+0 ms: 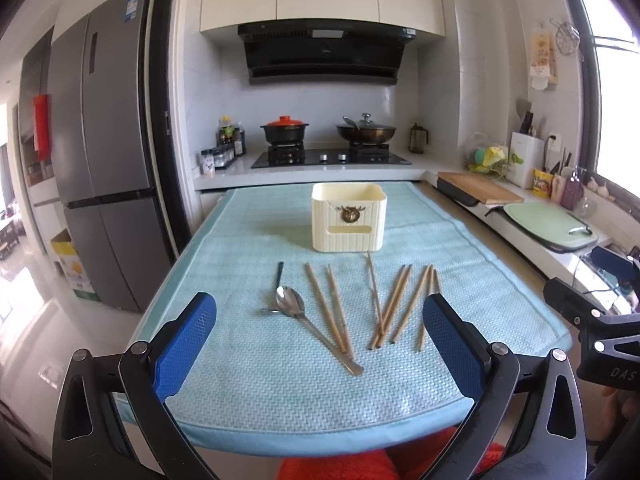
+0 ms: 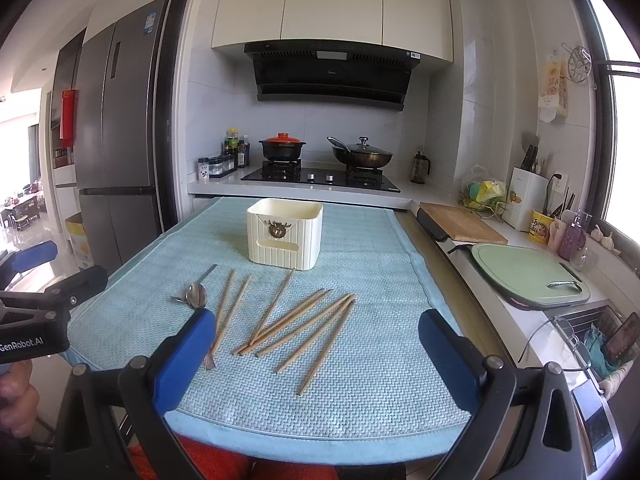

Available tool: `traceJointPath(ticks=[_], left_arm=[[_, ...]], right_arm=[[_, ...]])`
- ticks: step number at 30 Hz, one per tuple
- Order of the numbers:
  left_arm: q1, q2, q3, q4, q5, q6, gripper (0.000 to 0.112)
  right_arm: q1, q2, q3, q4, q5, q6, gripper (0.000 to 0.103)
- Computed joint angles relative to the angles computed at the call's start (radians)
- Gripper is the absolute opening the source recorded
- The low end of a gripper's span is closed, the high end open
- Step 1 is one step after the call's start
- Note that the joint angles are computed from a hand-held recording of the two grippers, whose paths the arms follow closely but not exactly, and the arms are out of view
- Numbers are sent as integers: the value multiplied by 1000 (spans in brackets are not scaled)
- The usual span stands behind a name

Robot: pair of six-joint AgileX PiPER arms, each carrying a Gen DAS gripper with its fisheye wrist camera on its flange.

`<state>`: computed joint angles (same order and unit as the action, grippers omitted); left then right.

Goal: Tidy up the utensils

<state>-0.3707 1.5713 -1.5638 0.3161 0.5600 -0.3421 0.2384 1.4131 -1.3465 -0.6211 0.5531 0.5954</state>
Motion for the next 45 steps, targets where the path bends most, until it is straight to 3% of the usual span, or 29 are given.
traceJointPath(ticks=[19, 38, 45], left_arm=[[21, 25, -12, -53, 16, 34, 103], [19, 115, -97, -15, 106, 8, 103], [36, 153, -125, -76, 120, 79, 103]], right_arm=[[-28, 10, -5, 55, -10, -60, 103], [-40, 78, -56, 97, 9, -111, 103], [-48, 105, -82, 152, 20, -183, 103]])
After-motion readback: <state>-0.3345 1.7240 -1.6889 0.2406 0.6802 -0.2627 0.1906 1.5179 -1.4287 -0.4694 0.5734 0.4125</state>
